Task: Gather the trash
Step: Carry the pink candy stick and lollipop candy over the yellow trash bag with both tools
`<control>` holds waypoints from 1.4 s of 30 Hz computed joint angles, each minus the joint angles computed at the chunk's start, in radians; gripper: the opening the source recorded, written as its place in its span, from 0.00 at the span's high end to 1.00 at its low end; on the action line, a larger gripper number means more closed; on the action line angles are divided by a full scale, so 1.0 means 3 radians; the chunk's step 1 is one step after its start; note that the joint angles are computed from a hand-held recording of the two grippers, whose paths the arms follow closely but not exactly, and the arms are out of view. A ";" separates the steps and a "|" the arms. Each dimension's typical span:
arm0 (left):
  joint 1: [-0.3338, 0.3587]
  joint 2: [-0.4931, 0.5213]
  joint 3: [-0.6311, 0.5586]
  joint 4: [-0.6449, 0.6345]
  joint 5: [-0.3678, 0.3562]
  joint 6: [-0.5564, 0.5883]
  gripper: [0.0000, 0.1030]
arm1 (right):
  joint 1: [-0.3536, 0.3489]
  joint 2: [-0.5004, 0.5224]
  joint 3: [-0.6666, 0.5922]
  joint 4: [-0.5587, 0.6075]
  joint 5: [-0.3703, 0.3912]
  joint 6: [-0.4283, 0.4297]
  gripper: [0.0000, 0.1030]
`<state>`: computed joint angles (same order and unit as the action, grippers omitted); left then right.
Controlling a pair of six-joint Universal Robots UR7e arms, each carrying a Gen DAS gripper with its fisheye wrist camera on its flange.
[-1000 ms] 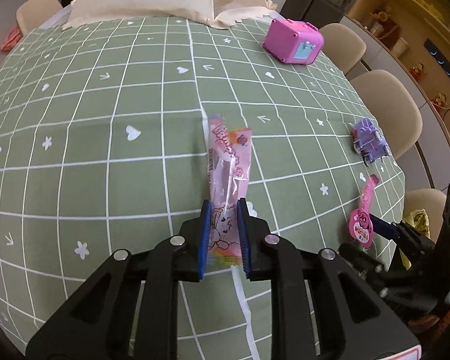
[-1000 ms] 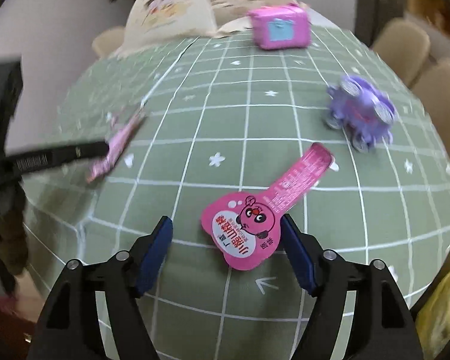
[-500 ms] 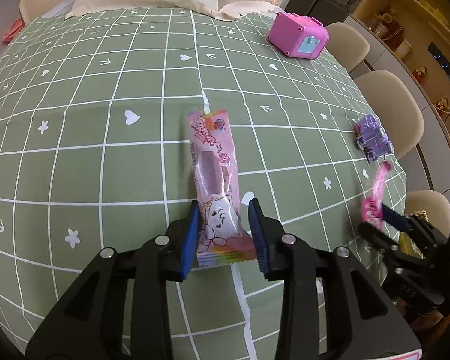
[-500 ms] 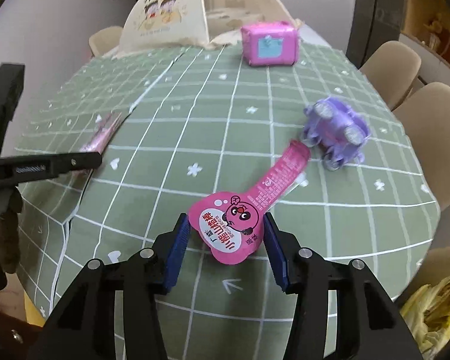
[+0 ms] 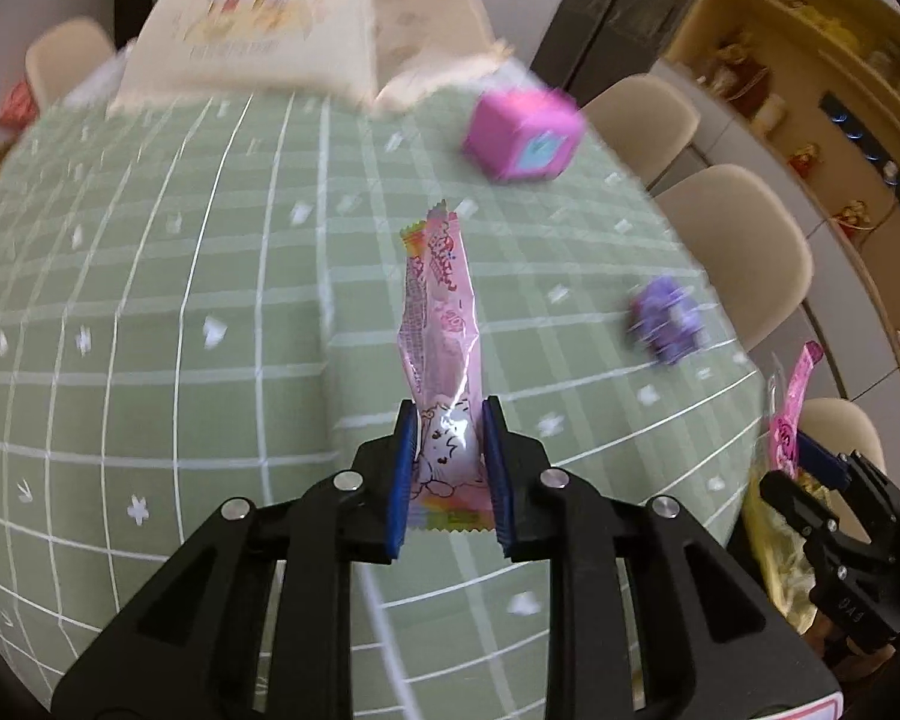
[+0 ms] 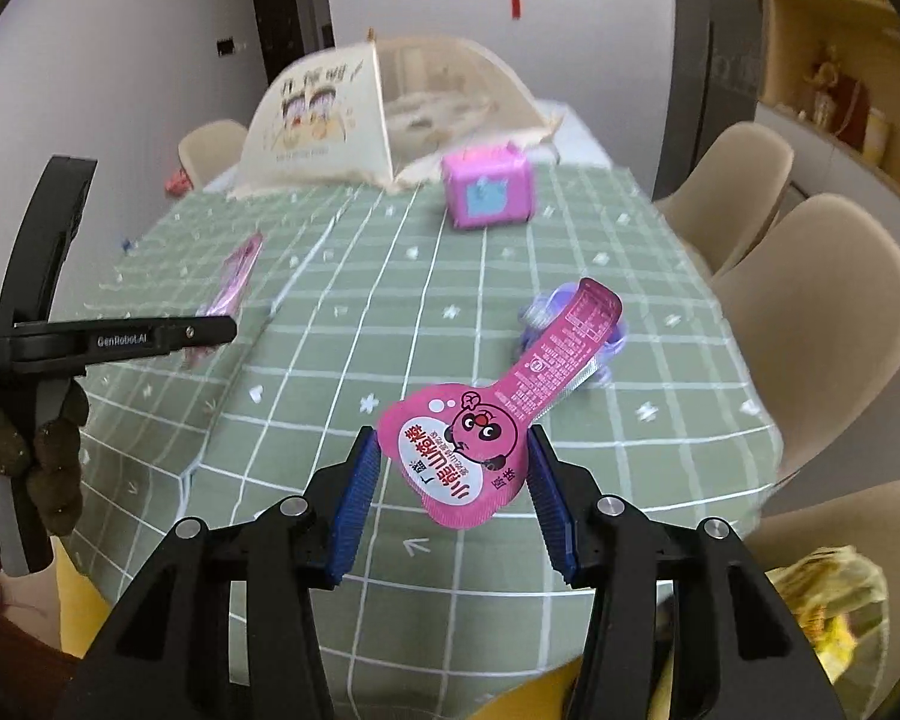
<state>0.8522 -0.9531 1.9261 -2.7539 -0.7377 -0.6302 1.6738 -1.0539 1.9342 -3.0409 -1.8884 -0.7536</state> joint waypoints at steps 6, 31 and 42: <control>-0.0358 0.0166 -0.0237 -0.0269 0.0123 0.0293 0.80 | -0.0042 -0.0417 0.0158 -0.0145 0.0148 -0.0170 0.55; -0.1025 0.1550 -0.1406 -0.0173 -0.0743 0.0479 0.78 | -0.0989 -0.2144 0.0678 -0.0092 0.0596 -0.0449 0.55; -0.0874 0.1959 -0.1751 0.0093 -0.1171 0.0459 0.78 | -0.1341 -0.2311 0.0699 0.0033 0.0707 -0.0344 0.55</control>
